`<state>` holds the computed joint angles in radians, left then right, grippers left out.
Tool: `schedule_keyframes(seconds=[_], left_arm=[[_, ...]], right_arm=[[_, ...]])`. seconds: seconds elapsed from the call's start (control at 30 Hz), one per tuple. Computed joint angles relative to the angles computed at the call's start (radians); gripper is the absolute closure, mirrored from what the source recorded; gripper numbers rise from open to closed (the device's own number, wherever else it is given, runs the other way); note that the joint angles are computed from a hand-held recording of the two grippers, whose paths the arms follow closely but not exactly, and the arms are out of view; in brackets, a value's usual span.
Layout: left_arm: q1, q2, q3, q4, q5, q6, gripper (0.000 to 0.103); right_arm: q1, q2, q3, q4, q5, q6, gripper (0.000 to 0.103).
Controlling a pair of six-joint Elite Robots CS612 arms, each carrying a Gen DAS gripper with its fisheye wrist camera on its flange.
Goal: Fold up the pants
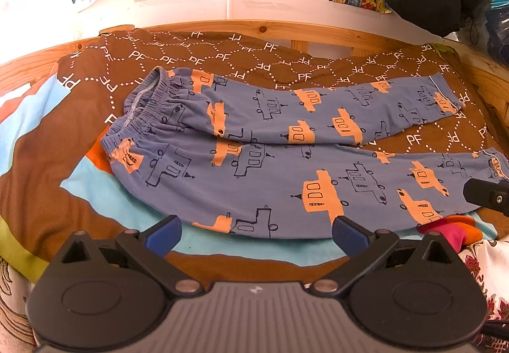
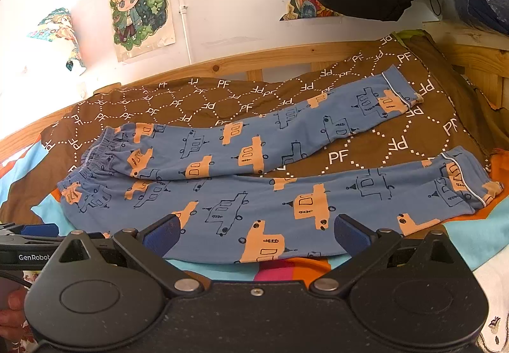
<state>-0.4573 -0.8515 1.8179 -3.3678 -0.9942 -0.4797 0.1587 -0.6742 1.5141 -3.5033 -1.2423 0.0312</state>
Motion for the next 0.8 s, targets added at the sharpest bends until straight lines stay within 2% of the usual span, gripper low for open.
schedule_keyframes(seconds=[0.8], left_arm=[[0.002, 0.002, 0.003, -0.002, -0.004, -0.001, 0.0]], right_arm=[[-0.001, 0.003, -0.002, 0.002, 0.0, 0.002, 0.001]])
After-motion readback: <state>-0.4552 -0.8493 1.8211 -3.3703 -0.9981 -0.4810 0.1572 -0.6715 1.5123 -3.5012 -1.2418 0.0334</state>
